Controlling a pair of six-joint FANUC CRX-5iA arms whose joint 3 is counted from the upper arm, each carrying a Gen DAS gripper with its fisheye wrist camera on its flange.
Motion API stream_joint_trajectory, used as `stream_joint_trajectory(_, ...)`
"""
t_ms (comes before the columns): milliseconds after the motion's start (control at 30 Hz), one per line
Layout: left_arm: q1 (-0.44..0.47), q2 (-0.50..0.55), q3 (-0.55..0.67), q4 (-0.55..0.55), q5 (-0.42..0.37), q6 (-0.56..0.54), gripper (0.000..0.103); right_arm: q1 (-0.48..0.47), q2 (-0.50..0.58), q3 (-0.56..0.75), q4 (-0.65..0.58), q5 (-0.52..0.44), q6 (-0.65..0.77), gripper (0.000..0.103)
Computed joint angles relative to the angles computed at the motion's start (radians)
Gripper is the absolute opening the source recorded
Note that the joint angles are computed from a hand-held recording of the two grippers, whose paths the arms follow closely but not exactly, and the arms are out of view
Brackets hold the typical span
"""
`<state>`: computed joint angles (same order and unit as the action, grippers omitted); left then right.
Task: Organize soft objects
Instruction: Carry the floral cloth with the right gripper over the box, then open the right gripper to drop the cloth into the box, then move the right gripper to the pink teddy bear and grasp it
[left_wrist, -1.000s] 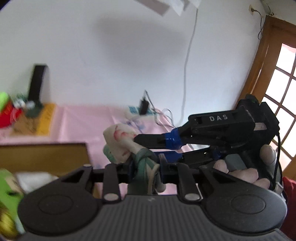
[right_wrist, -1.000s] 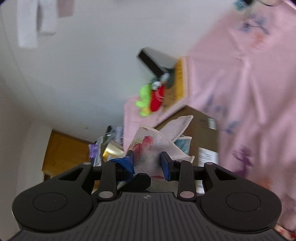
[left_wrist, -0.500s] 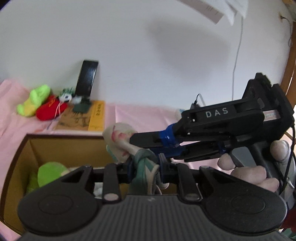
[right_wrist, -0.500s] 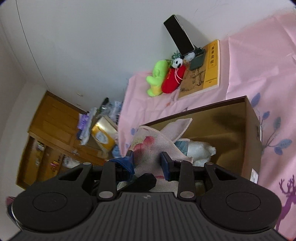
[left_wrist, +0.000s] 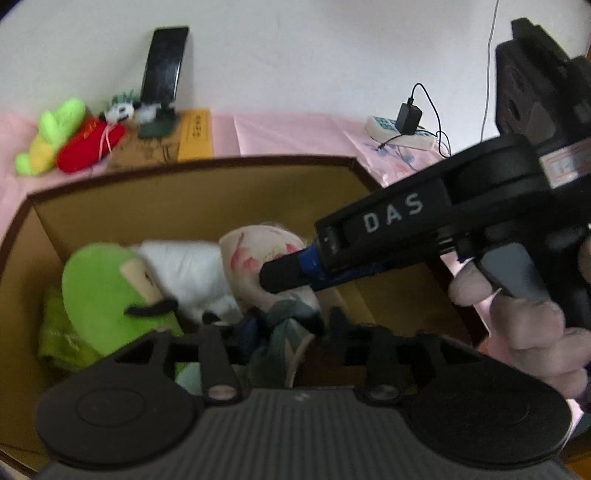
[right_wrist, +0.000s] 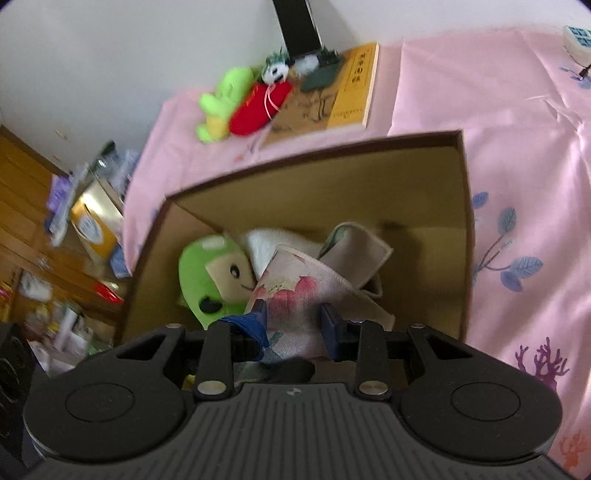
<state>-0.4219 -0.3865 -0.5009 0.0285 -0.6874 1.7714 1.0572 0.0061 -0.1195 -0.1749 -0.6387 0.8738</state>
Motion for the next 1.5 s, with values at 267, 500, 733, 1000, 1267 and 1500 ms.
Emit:
stream_joint_trajectory(267, 0.05, -0.045, -0.037, 0.042, -0.075, -0.062, 0.049, -0.01, 0.084, 0.091, -0.074, -0.106, 0.048, 0.016)
stream_joint_trajectory(500, 0.073, -0.07, -0.038, 0.05, -0.107, -0.062, 0.057, 0.013, 0.042, 0.044, -0.011, -0.073, -0.019, 0.017)
stream_joint_trajectory(733, 0.048, -0.055, 0.009, -0.038, -0.174, 0.028, 0.057, 0.052, -0.003, -0.007, 0.084, -0.048, -0.098, 0.017)
stream_joint_trajectory(1000, 0.025, -0.113, 0.0, -0.042, -0.191, 0.035, 0.059, 0.068, -0.062, -0.086, 0.147, 0.018, -0.204, 0.017)
stream_joint_trajectory(1267, -0.109, -0.078, 0.089, -0.214, -0.248, 0.248, 0.059, 0.075, -0.121, -0.144, 0.154, 0.076, -0.224, 0.016)
stream_joint_trajectory(1500, -0.258, -0.024, 0.179, -0.34, -0.285, 0.415, 0.059, 0.075, -0.221, -0.238, 0.192, 0.118, -0.283, 0.016)
